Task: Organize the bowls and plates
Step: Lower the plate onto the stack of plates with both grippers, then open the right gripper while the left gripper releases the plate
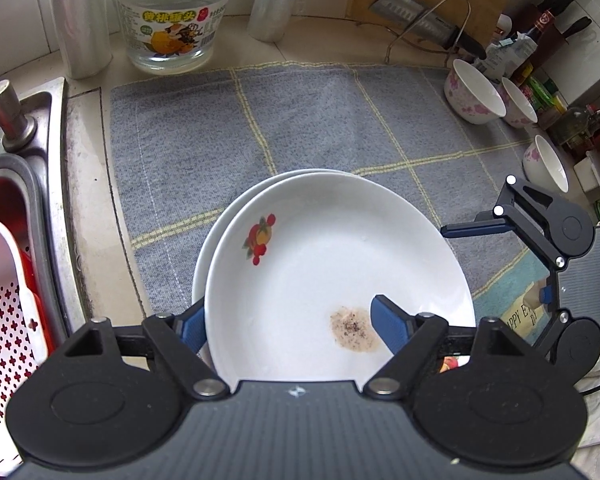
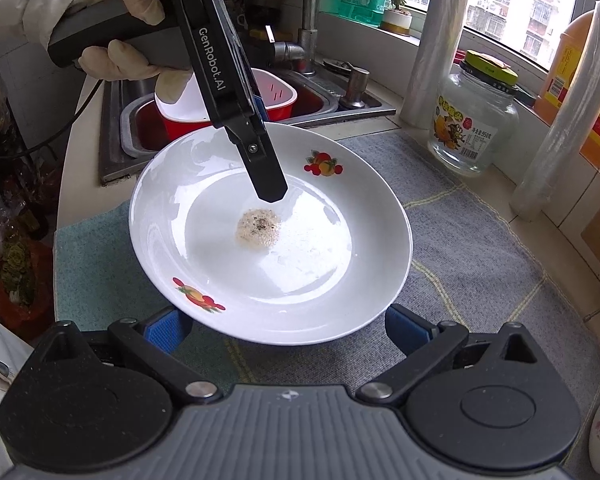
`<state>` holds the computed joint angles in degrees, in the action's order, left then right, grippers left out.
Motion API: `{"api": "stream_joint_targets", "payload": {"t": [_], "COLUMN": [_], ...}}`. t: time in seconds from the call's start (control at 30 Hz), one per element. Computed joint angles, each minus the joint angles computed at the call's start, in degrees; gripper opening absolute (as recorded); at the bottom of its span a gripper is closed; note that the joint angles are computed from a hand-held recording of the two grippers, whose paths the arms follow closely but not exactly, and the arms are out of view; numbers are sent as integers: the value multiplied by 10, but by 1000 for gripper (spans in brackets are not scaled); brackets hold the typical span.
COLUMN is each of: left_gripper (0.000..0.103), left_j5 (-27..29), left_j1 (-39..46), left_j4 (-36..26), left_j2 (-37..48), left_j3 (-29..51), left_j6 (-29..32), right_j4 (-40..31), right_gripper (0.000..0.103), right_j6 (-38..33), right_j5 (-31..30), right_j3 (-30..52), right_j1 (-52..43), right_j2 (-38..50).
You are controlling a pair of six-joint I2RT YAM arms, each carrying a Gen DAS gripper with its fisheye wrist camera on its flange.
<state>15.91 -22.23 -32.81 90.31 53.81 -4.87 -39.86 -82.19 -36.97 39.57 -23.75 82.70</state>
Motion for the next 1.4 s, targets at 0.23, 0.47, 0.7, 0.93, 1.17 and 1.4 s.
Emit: {"api": "stream_joint_targets", "payload": {"t": [0.23,0.47,0.7,0.93,1.17,1.4], "left_gripper": [84,85,89,91,95,98], "left_j5": [-11,-22,-35,-80,-176,-332], "left_j1": [-1,-8,-16,-32,-86,-186], "left_j4": [2,3,5,1,44,123], "left_j2": [-12,-17,-18,-19,-74,-148], "left_j3": [-4,-7,-7,-6,-35,-101], "left_j6": [-9,-17,-18,-9,-34,-69], "right_j4": [-2,-17,-24,-32,-31,17], "right_gripper": [103,103,103,103,103,103], "right_j6": [-5,-20,0,-6,1,63], "right_j5": [-2,-9,-26,-32,-33,-17], "right_j3": [-3,1,15,20,21,18], "right_j1": [-1,-12,-26,-39,-53,-66], "right_j2": [-3,-5,-3,-2,-9,-16]}}
